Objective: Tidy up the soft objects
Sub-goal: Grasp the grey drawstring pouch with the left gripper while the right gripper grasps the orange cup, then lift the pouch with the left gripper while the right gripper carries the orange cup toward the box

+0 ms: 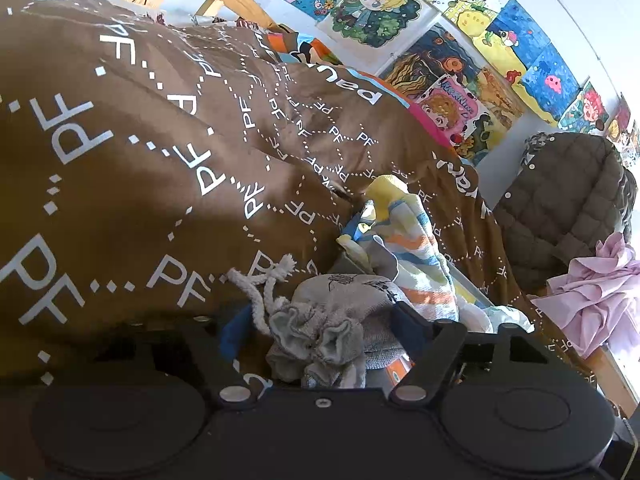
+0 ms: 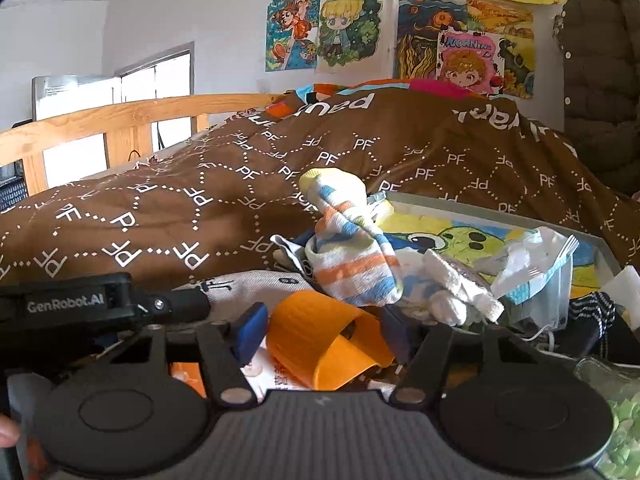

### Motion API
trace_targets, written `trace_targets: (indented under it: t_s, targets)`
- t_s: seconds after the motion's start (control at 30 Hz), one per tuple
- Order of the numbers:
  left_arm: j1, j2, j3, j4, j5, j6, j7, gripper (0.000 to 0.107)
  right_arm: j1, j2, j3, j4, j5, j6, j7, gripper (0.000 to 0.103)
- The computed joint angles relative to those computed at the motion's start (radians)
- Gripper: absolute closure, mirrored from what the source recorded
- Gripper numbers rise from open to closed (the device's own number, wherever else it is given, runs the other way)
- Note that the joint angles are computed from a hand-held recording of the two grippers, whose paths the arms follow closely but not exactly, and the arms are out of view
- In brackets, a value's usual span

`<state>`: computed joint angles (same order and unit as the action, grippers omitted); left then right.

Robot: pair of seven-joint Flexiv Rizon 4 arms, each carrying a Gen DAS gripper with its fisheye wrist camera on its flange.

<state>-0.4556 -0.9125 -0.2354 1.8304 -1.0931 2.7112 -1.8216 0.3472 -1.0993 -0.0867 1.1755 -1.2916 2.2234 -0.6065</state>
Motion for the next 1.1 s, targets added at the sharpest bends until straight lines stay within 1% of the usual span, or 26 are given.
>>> trace_targets:
  t_s: [0.07,0.17,0.27,0.37,0.53,0.63,0.73,0.77,0.8,0.9,0.97,1.1]
  targets:
    - [0.004,-0.001,0.001,0.003,0.014,-0.004,-0.01,0.04,0.004,0.005,-0.001,0.012,0.01,-0.003,-0.017,0.043]
    - [0.006,-0.004,0.004,0.007,0.033,-0.002,-0.033,0.043,0.004,0.011,0.006,0.027,0.021,-0.013,-0.033,0.049]
    - [0.006,-0.01,0.009,0.006,0.043,0.004,-0.044,0.047,0.011,0.025,0.021,0.069,0.086,-0.032,-0.111,0.055]
    - [0.005,-0.017,0.011,0.0,0.049,0.014,-0.048,0.051,0.014,0.035,0.042,0.103,0.145,-0.046,-0.187,0.057]
    - [0.002,-0.026,0.006,-0.012,0.04,0.027,-0.034,0.052,0.04,0.051,0.052,0.155,0.272,-0.054,-0.338,0.057]
    - [0.002,-0.029,0.003,-0.015,0.036,0.034,-0.028,0.053,0.069,0.065,0.042,0.191,0.367,-0.054,-0.438,0.063]
    - [0.002,-0.027,0.003,-0.013,0.04,0.044,-0.025,0.061,0.091,0.076,0.037,0.22,0.45,-0.047,-0.526,0.064]
    - [0.0,-0.027,0.003,-0.016,0.036,0.047,-0.017,0.064,0.098,0.081,0.035,0.23,0.475,-0.045,-0.554,0.065]
    - [-0.004,-0.027,0.002,-0.022,0.026,0.05,0.0,0.065,0.108,0.087,0.029,0.242,0.505,-0.04,-0.588,0.065]
    - [-0.013,-0.025,-0.004,-0.041,-0.004,0.056,0.057,0.067,0.147,0.11,0.004,0.286,0.61,-0.016,-0.698,0.065]
    - [-0.014,-0.022,-0.011,-0.046,-0.016,0.059,0.076,0.067,0.16,0.129,0.0,0.315,0.662,0.001,-0.758,0.065]
    - [-0.026,-0.016,-0.018,-0.066,-0.036,0.08,0.124,0.067,0.167,0.172,0.011,0.37,0.745,0.037,-0.856,0.065]
